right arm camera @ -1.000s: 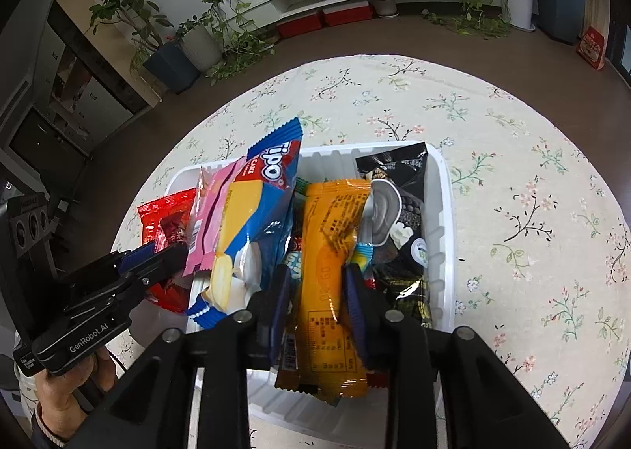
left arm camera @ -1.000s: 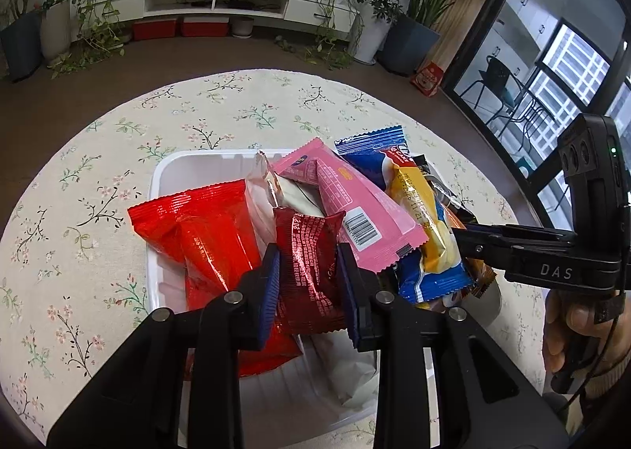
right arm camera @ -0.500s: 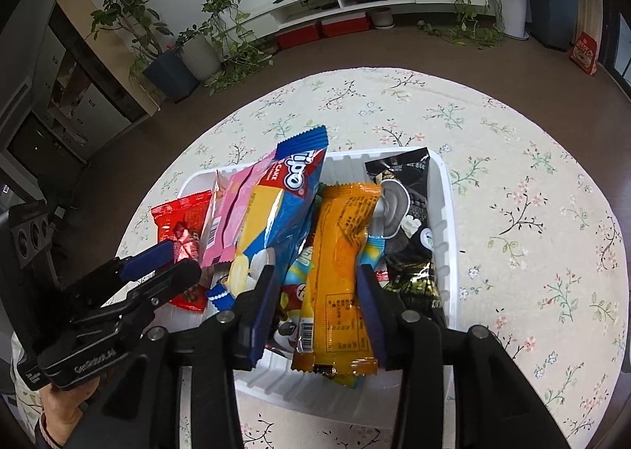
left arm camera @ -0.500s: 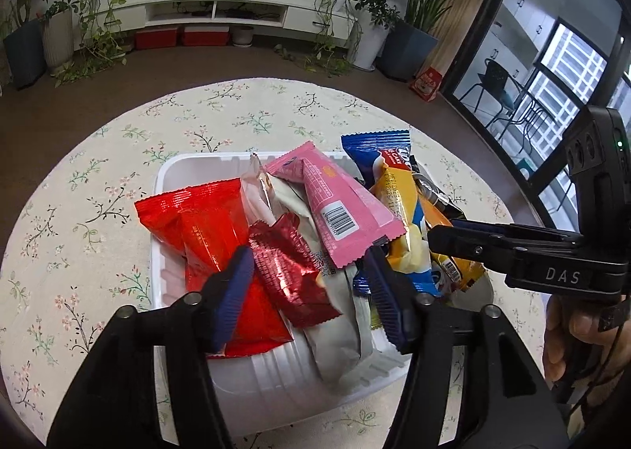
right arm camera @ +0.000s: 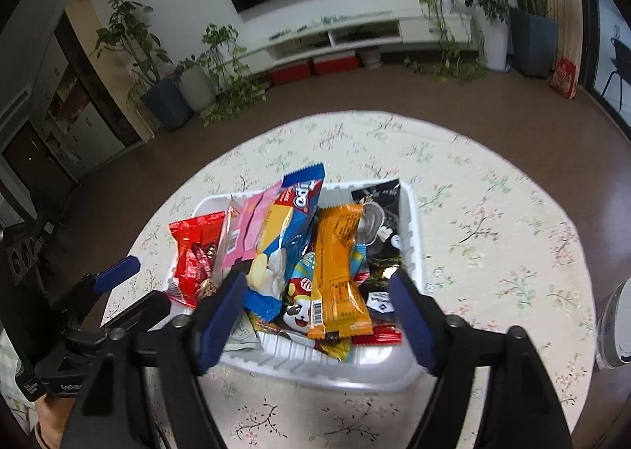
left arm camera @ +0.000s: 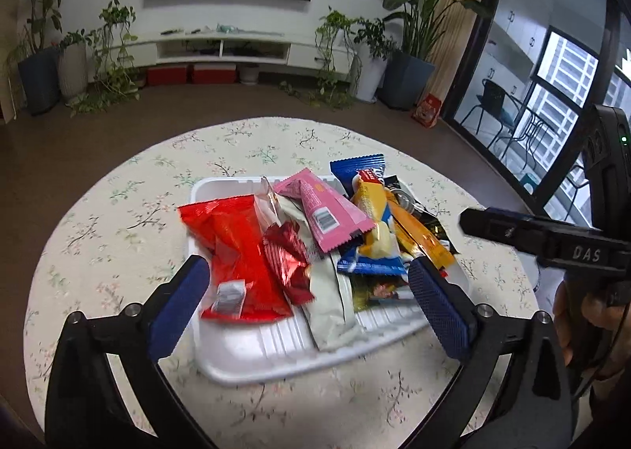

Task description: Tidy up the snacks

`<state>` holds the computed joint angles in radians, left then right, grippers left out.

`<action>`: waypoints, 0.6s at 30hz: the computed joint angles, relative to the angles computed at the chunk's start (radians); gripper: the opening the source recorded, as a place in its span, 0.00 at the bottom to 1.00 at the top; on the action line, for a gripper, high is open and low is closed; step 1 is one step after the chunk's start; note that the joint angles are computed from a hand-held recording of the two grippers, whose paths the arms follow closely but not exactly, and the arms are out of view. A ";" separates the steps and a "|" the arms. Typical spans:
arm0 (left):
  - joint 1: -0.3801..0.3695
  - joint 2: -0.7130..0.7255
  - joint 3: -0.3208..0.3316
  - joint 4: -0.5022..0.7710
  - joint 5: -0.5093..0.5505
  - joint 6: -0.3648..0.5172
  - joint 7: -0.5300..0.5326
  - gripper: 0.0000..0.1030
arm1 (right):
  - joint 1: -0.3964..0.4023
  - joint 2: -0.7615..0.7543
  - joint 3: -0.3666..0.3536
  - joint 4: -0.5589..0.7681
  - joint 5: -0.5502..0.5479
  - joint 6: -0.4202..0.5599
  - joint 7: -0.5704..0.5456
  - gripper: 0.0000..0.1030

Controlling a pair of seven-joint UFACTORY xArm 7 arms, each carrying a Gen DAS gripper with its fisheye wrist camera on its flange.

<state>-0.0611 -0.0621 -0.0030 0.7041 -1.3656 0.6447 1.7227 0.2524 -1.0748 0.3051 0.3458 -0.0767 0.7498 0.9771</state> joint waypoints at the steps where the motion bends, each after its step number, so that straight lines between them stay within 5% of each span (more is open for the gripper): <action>1: 0.006 -0.034 0.008 -0.035 -0.024 0.004 0.029 0.99 | 0.000 -0.049 0.032 -0.003 -0.011 0.031 0.023 0.90; 3: 0.020 -0.103 0.035 -0.102 -0.065 0.041 0.081 0.99 | 0.014 -0.149 0.096 -0.015 -0.021 0.101 0.080 1.00; 7: 0.056 -0.286 0.096 -0.258 -0.001 0.122 0.113 0.99 | 0.077 -0.269 0.178 -0.014 -0.002 0.253 0.187 1.00; 9: 0.056 -0.439 0.094 -0.369 -0.012 0.048 0.144 0.99 | 0.126 -0.318 0.215 -0.013 0.029 0.326 0.252 1.00; 12: 0.023 -0.708 0.053 -0.532 -0.171 -0.178 0.231 0.99 | 0.179 -0.357 0.264 0.015 0.057 0.415 0.324 1.00; 14: 0.043 -0.848 0.043 -0.599 -0.149 -0.199 0.158 0.99 | 0.187 -0.350 0.309 0.057 0.053 0.472 0.355 1.00; 18: 0.119 -1.056 0.046 -0.698 0.137 -0.160 -0.146 0.99 | 0.186 -0.320 0.371 0.155 0.029 0.558 0.380 1.00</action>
